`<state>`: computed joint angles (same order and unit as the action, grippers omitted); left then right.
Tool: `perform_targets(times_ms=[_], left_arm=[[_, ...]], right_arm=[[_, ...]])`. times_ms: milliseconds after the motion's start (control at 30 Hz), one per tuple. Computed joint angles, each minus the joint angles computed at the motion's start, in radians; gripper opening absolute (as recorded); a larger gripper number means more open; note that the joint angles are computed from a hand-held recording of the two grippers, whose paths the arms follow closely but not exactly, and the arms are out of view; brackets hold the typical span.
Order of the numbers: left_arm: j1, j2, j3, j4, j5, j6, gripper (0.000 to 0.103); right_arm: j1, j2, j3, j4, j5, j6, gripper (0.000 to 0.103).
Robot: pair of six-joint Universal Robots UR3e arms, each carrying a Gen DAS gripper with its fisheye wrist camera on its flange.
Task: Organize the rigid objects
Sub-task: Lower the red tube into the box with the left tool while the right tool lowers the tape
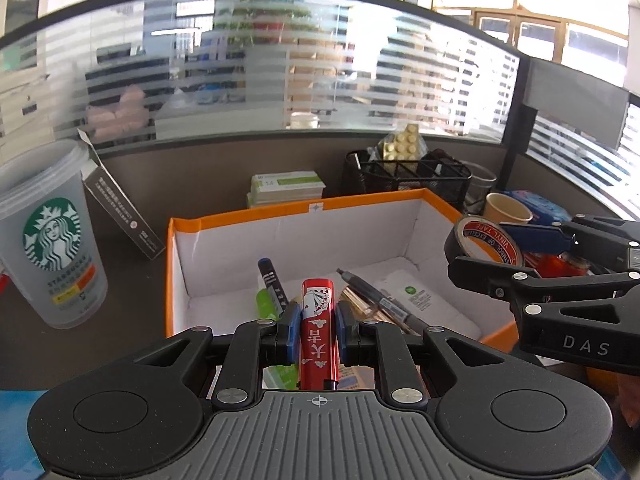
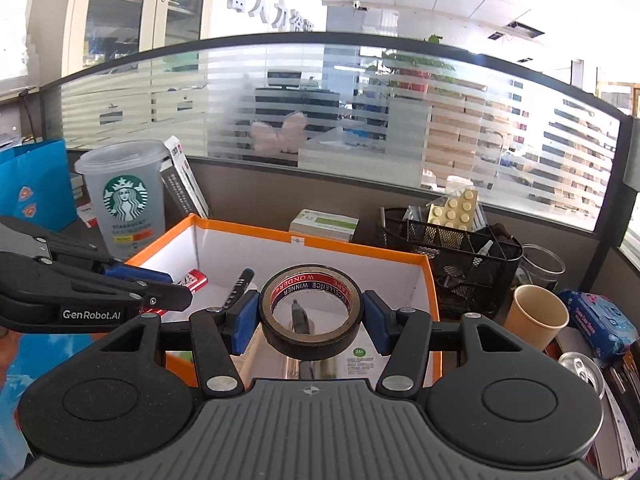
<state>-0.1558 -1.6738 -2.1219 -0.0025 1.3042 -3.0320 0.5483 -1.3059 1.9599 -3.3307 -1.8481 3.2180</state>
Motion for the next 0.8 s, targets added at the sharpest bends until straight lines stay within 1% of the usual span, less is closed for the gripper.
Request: perform_targets(times_ms=[133, 500, 600, 800], left_arm=[[-0.017, -0.077, 0.083, -0.036, 0.030, -0.011, 0.017], [-0.027, -0.199, 0.232, -0.135, 0.051, -0.010, 0.017], [-0.034, -0.228, 0.276, -0.175, 0.063, -0.008, 0.017], [-0.052, -0.276, 0.349, -0.243, 0.101, 0.004, 0.017]], right_arm=[[-0.032, 0.037, -0.052, 0.043, 0.033, -0.013, 0.052], [-0.077, 0.137, -0.184, 0.156, 0.091, -0.032, 0.052], [-0.088, 0.159, -0.231, 0.206, 0.112, -0.038, 0.052], [-0.090, 0.217, -0.345, 0.330, 0.109, -0.054, 0.052]])
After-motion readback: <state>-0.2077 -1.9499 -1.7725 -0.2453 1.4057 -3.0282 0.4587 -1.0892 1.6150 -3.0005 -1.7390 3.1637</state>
